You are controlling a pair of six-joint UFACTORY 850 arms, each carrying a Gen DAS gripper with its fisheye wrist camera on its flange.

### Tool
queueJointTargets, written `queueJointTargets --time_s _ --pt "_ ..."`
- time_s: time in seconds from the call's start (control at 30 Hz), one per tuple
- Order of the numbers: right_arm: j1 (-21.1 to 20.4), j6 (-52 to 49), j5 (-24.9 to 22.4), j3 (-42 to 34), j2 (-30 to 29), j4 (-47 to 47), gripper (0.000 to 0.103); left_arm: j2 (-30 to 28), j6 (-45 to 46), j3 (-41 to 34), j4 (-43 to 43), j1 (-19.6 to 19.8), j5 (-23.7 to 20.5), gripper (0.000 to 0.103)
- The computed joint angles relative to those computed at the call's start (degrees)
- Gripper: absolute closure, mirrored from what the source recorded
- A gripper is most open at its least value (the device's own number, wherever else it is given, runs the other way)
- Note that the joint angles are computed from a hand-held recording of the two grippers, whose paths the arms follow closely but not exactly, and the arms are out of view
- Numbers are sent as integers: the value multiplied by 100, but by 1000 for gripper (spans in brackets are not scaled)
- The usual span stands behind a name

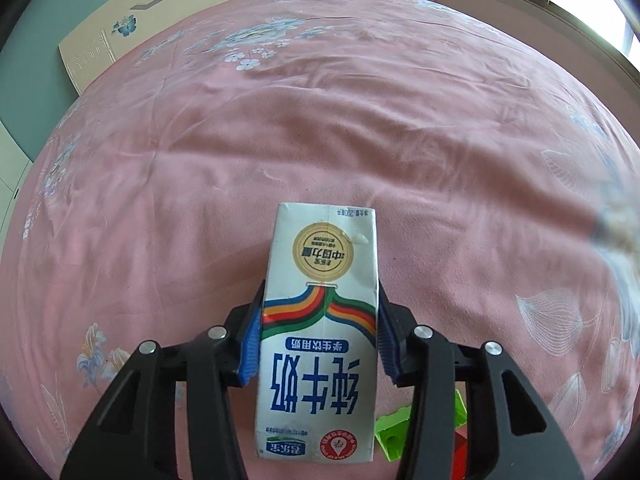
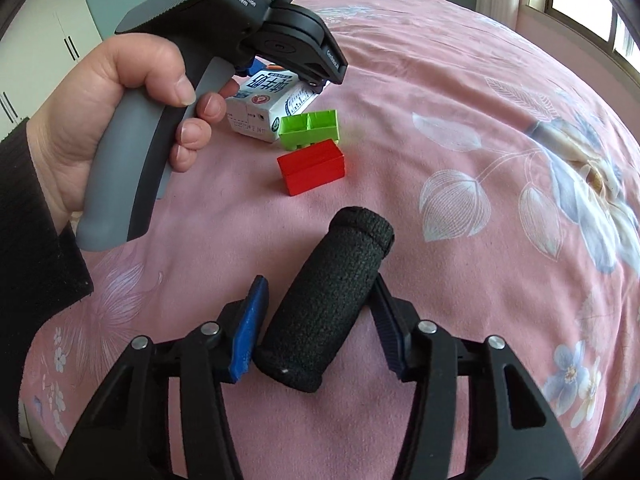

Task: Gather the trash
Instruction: 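Grasp the white milk carton with the left tool while the right tool grasps the black foam tube, then carry the milk carton and black foam tube with both tools over the bucket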

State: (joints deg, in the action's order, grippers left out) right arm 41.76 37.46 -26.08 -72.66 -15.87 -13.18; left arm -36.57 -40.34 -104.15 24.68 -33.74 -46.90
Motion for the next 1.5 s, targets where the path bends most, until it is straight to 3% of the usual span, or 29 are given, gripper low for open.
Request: queueJointTargets --time_s 0.17,0.33,0.53,0.83,1.07,1.5 --pt "-196 -1224 81 161 190 1063 61 351 -430 409 56 -23 -4 54" --pt "-255 -1720 -18 270 464 1259 61 1055 -940 1073 294 -174 -58 54" --pt "-331 -2186 -229 364 960 1325 61 2088 -1587 1794 814 -655 -493 54" --pt "-293 -2490 -589 230 2083 1099 61 3086 -2251 1940 1486 -1912 -1904 54" --pt "-66 -2525 -1072 -72 2872 660 61 3383 -2717 1572 1943 -2925 -2970 54" --pt "1096 -2107 -1844 -22 4001 -467 61 3425 -3333 1210 2459 -4583 -4493 54"
